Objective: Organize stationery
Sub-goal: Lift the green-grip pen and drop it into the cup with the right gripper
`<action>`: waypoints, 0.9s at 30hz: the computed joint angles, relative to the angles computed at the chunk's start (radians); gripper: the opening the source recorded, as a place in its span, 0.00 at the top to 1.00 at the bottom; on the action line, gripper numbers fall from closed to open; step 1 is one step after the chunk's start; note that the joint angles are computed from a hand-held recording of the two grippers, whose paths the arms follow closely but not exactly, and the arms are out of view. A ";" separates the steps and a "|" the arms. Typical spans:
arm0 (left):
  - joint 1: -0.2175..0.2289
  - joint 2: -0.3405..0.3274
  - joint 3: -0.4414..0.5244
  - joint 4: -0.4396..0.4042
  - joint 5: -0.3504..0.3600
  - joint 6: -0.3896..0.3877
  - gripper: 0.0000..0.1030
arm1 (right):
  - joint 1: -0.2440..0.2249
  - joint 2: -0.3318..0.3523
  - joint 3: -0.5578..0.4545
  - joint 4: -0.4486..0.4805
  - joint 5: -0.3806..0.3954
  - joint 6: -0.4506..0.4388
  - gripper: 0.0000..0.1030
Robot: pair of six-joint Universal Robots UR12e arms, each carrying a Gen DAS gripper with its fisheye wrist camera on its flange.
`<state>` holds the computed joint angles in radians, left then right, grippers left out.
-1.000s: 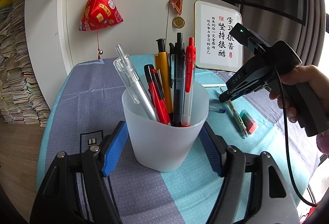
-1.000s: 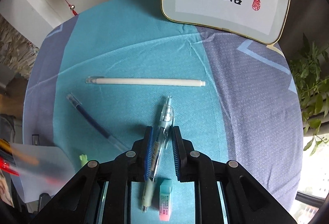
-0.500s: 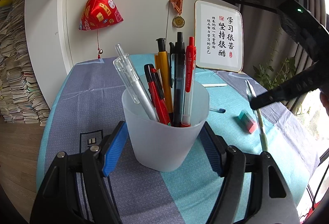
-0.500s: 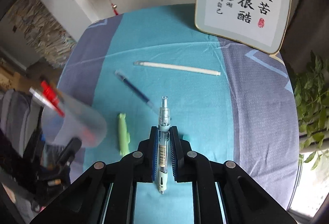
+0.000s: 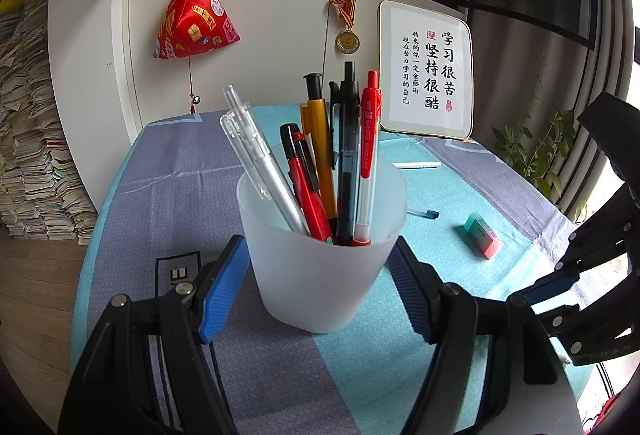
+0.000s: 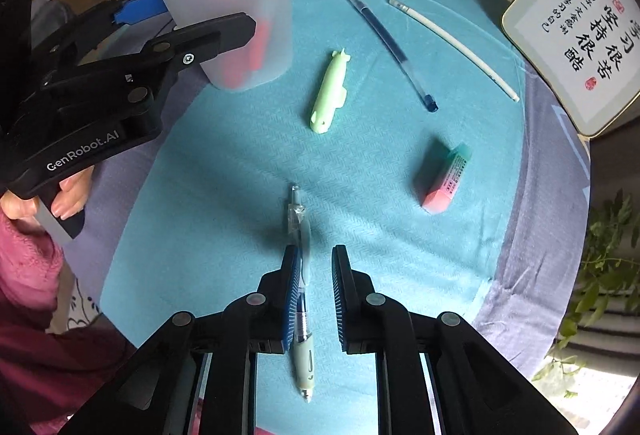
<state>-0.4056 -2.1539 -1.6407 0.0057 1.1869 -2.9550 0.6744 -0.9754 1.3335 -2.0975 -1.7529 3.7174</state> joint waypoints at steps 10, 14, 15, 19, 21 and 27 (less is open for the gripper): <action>0.000 0.000 0.000 0.001 0.000 0.000 0.31 | -0.013 0.032 -0.033 0.003 0.007 -0.060 0.66; 0.000 0.000 0.000 0.000 0.000 0.000 0.31 | -0.015 0.032 -0.040 0.010 0.024 -0.045 0.86; 0.000 0.000 0.000 0.000 -0.001 0.000 0.31 | -0.013 0.029 -0.039 0.004 0.017 -0.043 0.86; 0.000 0.000 -0.001 0.000 -0.001 -0.001 0.31 | 0.003 -0.001 -0.019 -0.070 -0.041 -0.026 0.88; 0.000 0.000 -0.001 0.001 -0.001 -0.001 0.31 | 0.014 -0.027 -0.003 -0.122 -0.092 -0.009 0.88; 0.000 0.000 -0.001 0.001 -0.001 -0.001 0.31 | 0.050 -0.071 0.022 -0.342 -0.241 0.011 0.88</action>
<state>-0.4054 -2.1539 -1.6412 0.0062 1.1855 -2.9558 0.7244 -1.0467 1.3554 -2.4398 -1.9936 3.7282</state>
